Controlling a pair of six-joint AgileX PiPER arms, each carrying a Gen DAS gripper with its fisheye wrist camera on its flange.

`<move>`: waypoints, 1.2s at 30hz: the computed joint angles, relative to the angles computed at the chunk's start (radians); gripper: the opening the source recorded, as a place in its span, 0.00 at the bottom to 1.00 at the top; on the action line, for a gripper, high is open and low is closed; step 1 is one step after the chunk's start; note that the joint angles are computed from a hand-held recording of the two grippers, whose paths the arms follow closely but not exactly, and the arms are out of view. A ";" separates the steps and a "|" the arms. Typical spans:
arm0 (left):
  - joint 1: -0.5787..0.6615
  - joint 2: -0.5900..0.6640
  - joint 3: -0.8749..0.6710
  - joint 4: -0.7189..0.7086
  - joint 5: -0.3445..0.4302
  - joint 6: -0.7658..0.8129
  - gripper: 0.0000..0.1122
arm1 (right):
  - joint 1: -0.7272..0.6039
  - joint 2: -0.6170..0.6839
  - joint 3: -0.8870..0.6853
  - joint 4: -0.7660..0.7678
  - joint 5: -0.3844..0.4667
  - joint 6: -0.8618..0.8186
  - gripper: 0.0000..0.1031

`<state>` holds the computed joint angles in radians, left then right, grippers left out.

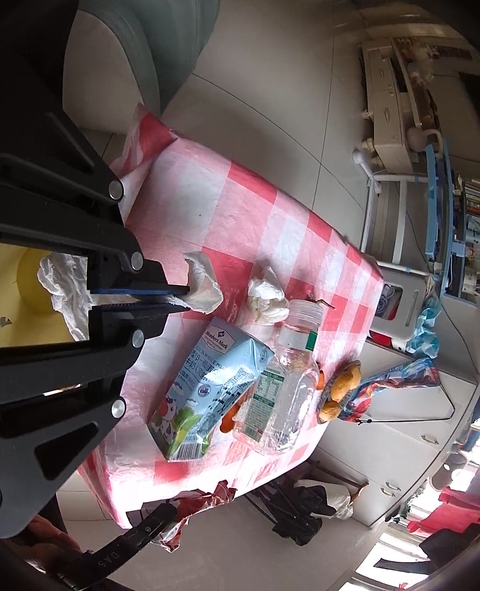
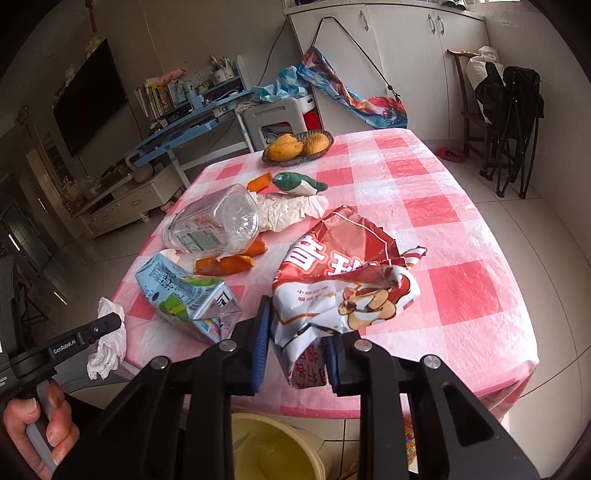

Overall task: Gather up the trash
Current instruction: 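Grasp the red snack bag with the right gripper while the left grasps the white plastic wrap, then drop the snack bag into the yellow basin with the right gripper while the left drops the wrap in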

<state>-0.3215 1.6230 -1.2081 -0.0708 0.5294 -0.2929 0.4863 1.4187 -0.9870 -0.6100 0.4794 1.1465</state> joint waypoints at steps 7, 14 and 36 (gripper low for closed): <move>0.034 -0.141 0.101 -0.100 -0.017 0.122 0.03 | 0.182 -0.086 0.028 0.030 0.088 -0.017 0.25; 0.030 -0.237 0.186 -0.097 0.016 0.145 0.03 | 0.362 -0.002 0.017 0.237 0.127 -0.172 0.25; -0.093 -0.160 0.261 -0.086 0.300 0.175 0.04 | 0.326 -0.047 0.075 -0.149 0.184 0.316 0.79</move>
